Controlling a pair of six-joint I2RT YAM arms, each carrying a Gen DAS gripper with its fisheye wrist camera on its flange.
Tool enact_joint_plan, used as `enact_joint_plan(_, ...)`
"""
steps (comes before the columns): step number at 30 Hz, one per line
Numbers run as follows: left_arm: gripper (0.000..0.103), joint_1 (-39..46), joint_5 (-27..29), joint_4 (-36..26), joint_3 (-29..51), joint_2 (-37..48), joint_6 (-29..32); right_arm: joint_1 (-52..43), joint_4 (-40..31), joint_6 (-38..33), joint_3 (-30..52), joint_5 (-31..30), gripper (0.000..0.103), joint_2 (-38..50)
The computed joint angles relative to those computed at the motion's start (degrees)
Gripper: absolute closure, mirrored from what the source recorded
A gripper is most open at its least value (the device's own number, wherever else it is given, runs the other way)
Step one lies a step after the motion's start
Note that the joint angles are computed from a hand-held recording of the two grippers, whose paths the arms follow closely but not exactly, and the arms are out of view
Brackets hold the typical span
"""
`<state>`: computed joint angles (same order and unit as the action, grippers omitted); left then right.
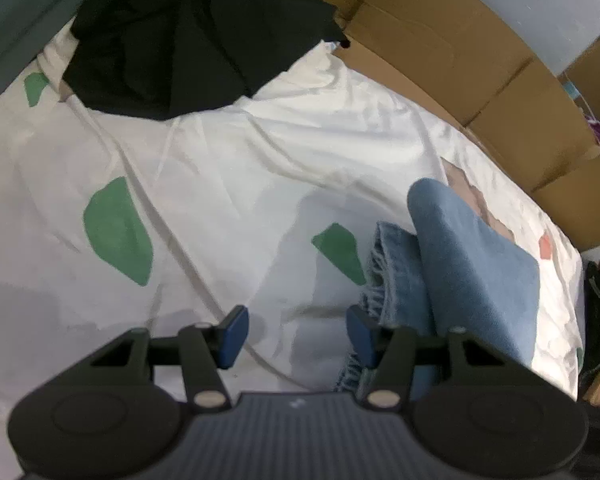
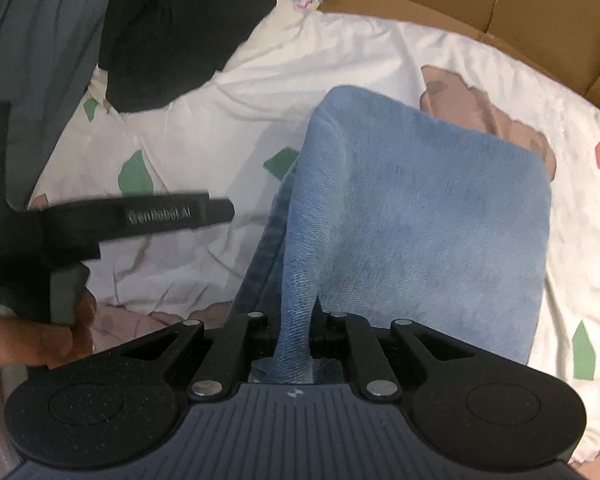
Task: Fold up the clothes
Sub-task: 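Lower the folded jeans onto the bear-print sheet with the right gripper, then open the right gripper and release the jeans onto the sheet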
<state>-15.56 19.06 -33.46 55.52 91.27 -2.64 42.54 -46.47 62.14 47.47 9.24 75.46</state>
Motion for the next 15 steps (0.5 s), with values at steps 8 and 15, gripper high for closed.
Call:
enact_joint_plan(8, 0.046, -0.2, 0.6, 0.3, 2.5, -0.3, -1.9, -3.0, 0.7, 0.9, -1.9, -7.9, 0.066, -7.4)
enact_joint_plan(15, 0.046, -1.6, 1.8, 0.1, 2.8, -1.5, -2.2, -7.4, -5.7, -7.9, -2.4, -8.2, 0.065, -13.6)
